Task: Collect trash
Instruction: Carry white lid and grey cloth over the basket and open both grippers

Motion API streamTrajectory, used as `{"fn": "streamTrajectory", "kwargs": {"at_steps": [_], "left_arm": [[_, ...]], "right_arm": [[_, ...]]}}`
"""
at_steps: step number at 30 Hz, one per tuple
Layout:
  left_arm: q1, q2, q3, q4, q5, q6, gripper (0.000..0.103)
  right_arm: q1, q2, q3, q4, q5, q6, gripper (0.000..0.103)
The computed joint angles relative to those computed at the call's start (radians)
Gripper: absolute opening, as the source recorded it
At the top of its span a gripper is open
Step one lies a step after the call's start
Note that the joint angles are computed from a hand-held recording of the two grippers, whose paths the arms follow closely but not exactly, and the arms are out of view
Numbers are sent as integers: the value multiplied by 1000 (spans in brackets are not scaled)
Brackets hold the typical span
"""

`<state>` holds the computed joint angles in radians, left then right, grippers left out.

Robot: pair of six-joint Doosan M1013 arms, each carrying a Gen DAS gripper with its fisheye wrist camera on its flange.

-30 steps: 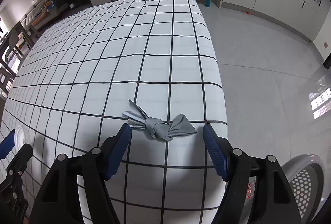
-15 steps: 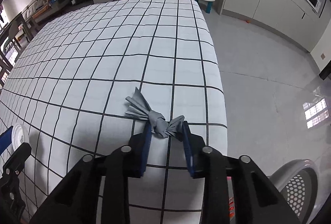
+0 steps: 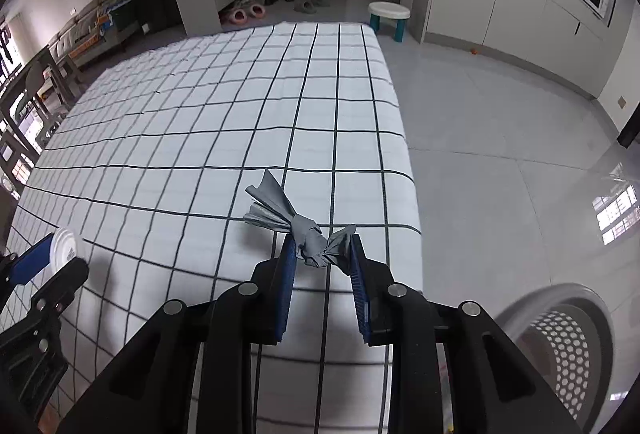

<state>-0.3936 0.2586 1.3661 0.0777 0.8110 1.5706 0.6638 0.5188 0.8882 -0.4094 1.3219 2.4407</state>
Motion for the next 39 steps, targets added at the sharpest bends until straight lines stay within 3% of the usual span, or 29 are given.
{"fn": "streamTrajectory", "kwargs": {"at_steps": [19, 39], "left_arm": [[-32, -63, 64, -27, -77, 48, 39], [-96, -105, 108, -129, -84, 205, 39]], "right_arm": [[72, -150, 179, -123, 5, 198, 26], [109, -323, 393, -171, 115, 449, 26]]}}
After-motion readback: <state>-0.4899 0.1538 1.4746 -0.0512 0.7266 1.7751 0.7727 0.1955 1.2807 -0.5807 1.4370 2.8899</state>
